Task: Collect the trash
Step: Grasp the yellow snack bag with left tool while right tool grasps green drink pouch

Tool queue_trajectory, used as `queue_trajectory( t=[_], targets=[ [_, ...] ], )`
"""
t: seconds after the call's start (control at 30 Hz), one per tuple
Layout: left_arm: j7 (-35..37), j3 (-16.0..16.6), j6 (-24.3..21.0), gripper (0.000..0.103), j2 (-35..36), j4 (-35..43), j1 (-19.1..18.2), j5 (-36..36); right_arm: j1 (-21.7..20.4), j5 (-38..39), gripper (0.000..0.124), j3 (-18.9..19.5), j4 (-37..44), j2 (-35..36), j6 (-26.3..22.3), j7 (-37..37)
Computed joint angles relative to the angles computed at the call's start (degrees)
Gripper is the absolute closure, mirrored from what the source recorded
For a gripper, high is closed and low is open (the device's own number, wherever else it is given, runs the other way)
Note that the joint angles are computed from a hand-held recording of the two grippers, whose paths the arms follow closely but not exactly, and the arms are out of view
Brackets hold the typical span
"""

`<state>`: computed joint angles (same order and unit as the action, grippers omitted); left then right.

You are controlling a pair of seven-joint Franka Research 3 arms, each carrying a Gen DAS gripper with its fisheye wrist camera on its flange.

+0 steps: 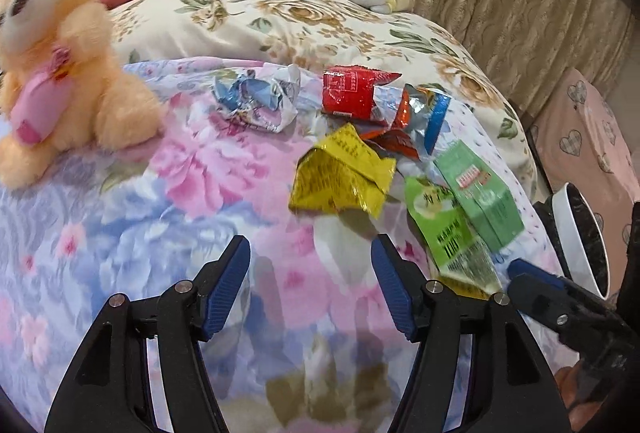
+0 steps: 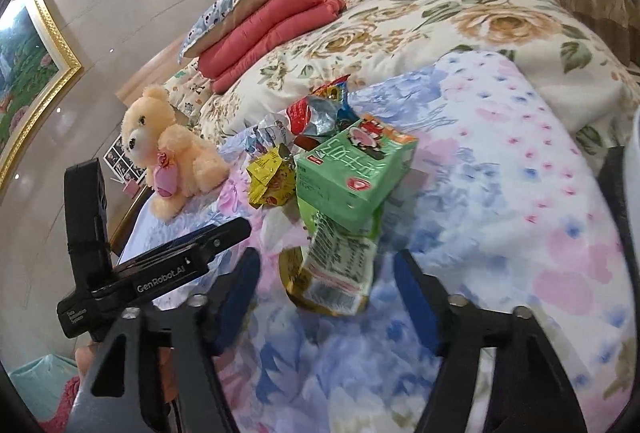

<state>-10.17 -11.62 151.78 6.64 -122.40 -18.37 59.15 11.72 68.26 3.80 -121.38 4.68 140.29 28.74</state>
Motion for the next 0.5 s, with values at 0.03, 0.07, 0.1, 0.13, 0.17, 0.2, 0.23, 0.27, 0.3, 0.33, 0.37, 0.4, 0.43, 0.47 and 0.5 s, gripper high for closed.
queue_trajectory(
  t=[0.03, 0.07, 0.1, 0.13, 0.17, 0.2, 0.23, 0.27, 0.3, 0.33, 0.37, 0.4, 0.43, 0.47, 0.5],
  targets=[
    [0.86, 0.23, 0.75, 0.037, 0.6, 0.47, 0.36, -0.15, 0.15, -0.51, 0.066, 0.09, 0.63, 0.74, -0.06, 0.97],
    [1.53, 0.43, 1.39, 0.035, 1.1, 0.84, 0.6, -0.36, 0.29, -1.13, 0.067, 0.23, 1.2, 1.42, 0.03, 2.01],
    [2.11, 0.72, 2.23, 0.032, 1.82, 1.4, 0.84, -0.39, 0.47, -1.86, 0.068, 0.41, 1.84, 2.24, 0.27, 3.15],
    [2.1, 1.0, 2.67, 0.032, 2.42, 1.94, 0.81, -0.08, 0.48, -2.22, 0.069, 0.57, 2.28, 2.79, 0.45, 3.67],
    [2.12, 1.37, 3.39, 0.031, 3.26, 2.69, 0.87, 0.28, 0.56, -2.61, 0.073, 0.78, 2.87, 3.55, 0.8, 4.42],
    [2.38, 1.63, 4.04, 0.031, 3.83, 3.2, 0.88, 0.17, 0.55, -2.95, 0.076, 0.96, 3.3, 4.08, 1.02, 5.05],
    [2.37, 1.94, 4.72, 0.031, 4.42, 3.79, 0.8, 0.38, 0.44, -3.07, 0.082, 1.11, 3.53, 4.39, 1.08, 5.34],
    [1.55, 2.38, 4.73, 0.031, 4.94, 4.45, 0.4, 1.39, 0.11, -2.58, 0.088, 1.26, 3.83, 4.65, 0.42, 4.94],
    [1.09, 2.65, 4.09, 0.032, 5.36, 5.09, -0.05, 2.05, -0.22, -2.29, 0.092, 1.36, 3.97, 4.7, -0.47, 4.38],
    [1.05, 2.8, 3.75, 0.033, 5.68, 5.56, -0.32, 2.34, -0.47, -2.06, 0.098, 1.42, 3.86, 4.52, -1.11, 3.82],
    [0.87, 2.99, 3.84, 0.042, 6.06, 6.08, -0.54, 2.95, -0.59, -2.02, 0.105, 1.45, 3.63, 4.19, -1.37, 3.33],
    [0.8, 3.18, 4.17, 0.051, 6.3, 6.39, -0.67, 3.47, -0.75, -1.94, 0.109, 1.4, 3.32, 3.74, -1.87, 2.69],
    [1.89, 3.1, 4.45, 0.066, 6.82, 6.93, -0.6, 2.94, -0.71, -2.03, 0.113, 1.38, 3.19, 3.46, -2.0, 2.71],
    [3.37, 2.95, 4.32, 0.075, 7.26, 7.32, -0.52, 1.67, -0.82, -2.04, 0.116, 1.24, 3.06, 3.21, -2.62, 2.76],
    [4.84, 2.86, 3.9, 0.081, 7.68, 7.78, -0.53, 0.4, -1.02, -1.93, 0.117, 1.04, 2.95, 3.04, -3.33, 2.71]
  ],
)
